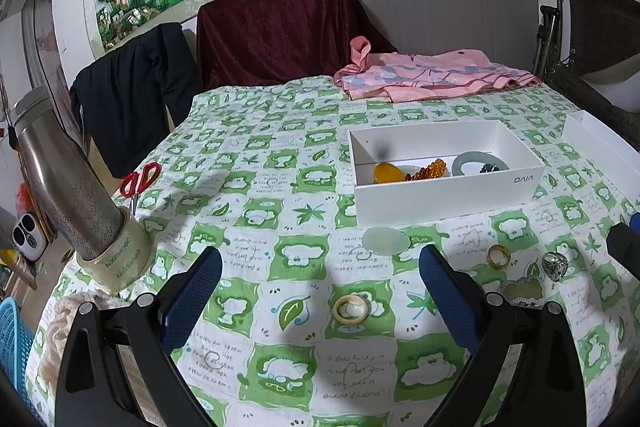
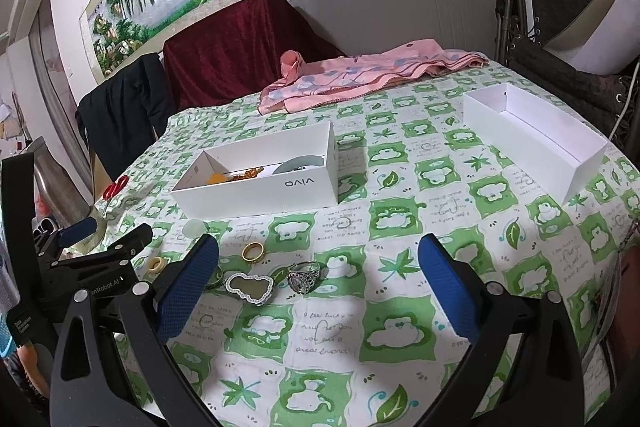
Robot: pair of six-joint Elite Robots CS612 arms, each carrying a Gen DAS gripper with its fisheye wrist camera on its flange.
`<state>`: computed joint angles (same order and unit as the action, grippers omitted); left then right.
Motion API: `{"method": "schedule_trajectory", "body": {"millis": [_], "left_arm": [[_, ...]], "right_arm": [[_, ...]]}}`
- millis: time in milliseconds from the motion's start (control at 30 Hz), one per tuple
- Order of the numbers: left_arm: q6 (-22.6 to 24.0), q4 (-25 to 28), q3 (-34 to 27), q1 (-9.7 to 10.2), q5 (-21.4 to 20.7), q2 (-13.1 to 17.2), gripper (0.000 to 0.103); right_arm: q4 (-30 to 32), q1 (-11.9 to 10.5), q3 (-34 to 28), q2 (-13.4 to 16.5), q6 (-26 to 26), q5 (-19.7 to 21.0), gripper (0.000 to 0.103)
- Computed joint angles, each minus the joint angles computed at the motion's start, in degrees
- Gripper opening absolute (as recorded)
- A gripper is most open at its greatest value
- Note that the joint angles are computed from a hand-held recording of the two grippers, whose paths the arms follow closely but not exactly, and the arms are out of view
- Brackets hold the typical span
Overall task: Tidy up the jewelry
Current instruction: 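Move both tools over the remaining rings and pendants on the cloth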
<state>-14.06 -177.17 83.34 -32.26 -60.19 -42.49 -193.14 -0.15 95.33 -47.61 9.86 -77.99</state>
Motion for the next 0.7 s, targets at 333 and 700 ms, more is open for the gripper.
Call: {"method": "schedule_trajectory", "body": {"millis": [333,700], "left_arm": [[-2.7,1.8,0.6,0.56,-1.9,-0.6,0.097],[-3.5,3.2,1.4,1.0,-5.1,-1.2,0.097]], "right_arm": [[0.7,0.0,0.2,-0.2,-0.4,-0.4,0.095],[1.4,0.2,0.3,-0.3,-0.9,-0.8,0.095]]}}
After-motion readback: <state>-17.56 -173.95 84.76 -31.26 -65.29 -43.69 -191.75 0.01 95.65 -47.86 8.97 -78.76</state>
